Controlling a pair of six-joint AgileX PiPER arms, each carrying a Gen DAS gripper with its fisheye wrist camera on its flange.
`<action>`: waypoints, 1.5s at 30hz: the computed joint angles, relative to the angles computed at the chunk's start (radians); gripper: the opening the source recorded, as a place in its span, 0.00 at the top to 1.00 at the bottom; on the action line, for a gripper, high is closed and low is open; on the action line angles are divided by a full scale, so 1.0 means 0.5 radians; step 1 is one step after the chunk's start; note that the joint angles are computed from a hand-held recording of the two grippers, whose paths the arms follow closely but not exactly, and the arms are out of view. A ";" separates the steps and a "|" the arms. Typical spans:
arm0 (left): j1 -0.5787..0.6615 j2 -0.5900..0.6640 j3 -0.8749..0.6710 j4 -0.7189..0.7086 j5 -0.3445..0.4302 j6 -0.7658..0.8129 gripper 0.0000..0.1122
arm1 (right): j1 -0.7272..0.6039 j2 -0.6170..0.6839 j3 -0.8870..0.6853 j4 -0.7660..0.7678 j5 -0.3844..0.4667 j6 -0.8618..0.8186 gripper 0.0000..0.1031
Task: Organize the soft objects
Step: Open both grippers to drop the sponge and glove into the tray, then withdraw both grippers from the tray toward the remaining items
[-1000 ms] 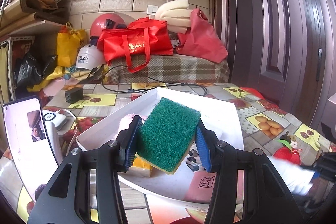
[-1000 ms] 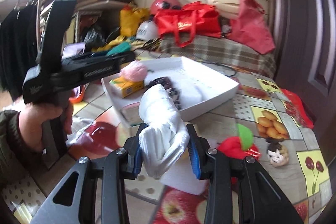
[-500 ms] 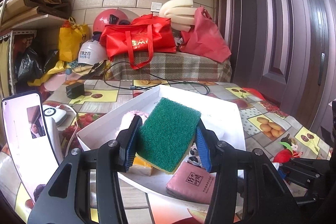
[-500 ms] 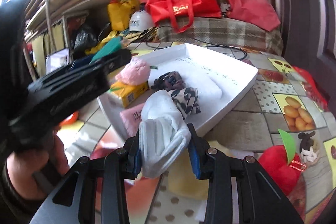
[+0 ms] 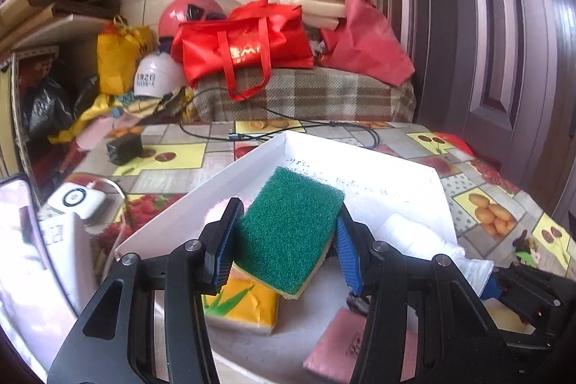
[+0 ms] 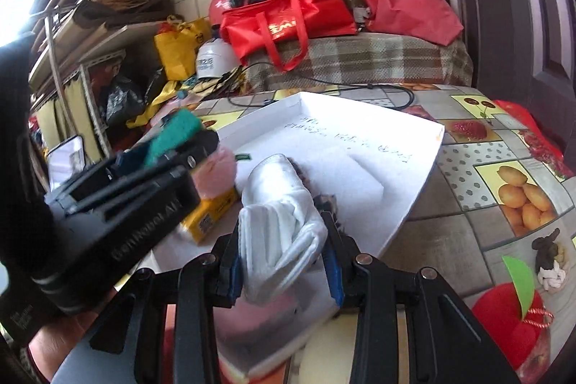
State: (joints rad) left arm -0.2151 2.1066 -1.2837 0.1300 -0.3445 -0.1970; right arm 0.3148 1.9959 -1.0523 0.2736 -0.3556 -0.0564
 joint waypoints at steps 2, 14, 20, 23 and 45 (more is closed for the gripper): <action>-0.008 0.029 -0.050 -0.084 0.016 0.078 0.56 | -0.009 0.019 -0.036 0.088 -0.003 -0.047 0.65; -0.045 0.097 -0.172 -0.469 0.065 0.481 0.56 | 0.014 0.050 -0.110 0.453 0.026 -0.351 0.64; -0.021 0.059 -0.074 -0.616 -0.094 0.476 0.19 | -0.018 0.069 -0.146 0.541 0.066 -0.383 0.24; 0.001 0.041 -0.023 -0.515 -0.165 0.343 0.08 | -0.006 0.063 -0.129 0.557 0.030 -0.408 0.01; -0.044 -0.153 0.403 -0.259 -0.539 0.207 0.08 | 0.142 -0.244 0.659 0.135 -0.877 -0.327 0.00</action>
